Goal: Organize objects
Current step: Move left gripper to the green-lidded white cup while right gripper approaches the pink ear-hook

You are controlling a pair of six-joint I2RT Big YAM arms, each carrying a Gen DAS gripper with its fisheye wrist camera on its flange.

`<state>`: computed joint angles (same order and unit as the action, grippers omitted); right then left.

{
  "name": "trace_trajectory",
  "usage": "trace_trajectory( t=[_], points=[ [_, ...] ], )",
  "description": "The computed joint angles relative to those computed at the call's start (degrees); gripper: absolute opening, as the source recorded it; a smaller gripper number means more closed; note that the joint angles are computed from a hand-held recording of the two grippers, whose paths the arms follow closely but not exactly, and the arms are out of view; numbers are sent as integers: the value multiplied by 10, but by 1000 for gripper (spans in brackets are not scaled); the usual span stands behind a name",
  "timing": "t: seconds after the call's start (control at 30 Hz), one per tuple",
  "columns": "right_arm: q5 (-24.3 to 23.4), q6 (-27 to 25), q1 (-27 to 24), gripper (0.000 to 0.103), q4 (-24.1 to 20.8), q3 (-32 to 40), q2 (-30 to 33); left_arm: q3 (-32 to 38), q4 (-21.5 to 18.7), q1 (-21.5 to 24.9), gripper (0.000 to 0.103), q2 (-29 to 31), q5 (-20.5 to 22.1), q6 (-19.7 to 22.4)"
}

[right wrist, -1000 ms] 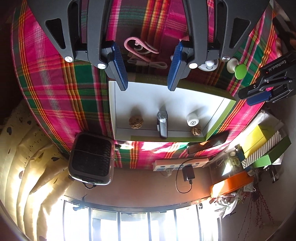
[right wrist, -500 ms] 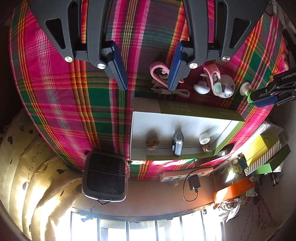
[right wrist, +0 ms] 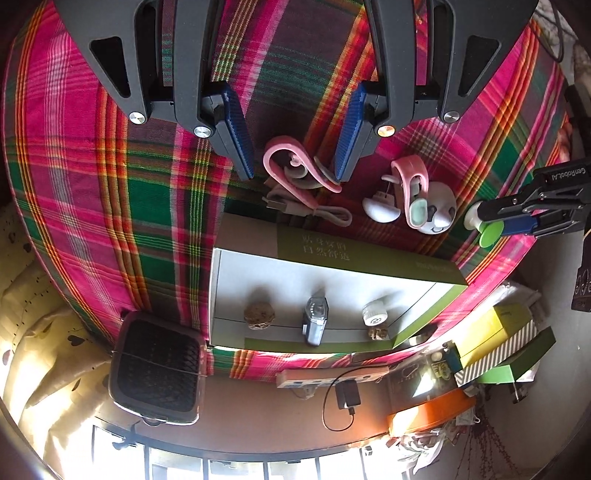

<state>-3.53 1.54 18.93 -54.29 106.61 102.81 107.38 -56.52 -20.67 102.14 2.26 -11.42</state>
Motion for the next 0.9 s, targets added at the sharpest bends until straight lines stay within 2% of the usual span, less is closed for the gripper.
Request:
trace_trajectory(
  t=[0.27, 0.7, 0.9],
  points=[
    [-19, -27, 7, 46, -6, -8, -5, 10, -7, 2, 47, 9, -7, -5],
    [2, -27, 5, 46, -11, 24, 19, 22, -1, -6, 48, 21, -41, 5],
    [11, -32, 8, 46, -11, 23, 19, 21, 5, -5, 48, 21, -44, -9]
  ],
)
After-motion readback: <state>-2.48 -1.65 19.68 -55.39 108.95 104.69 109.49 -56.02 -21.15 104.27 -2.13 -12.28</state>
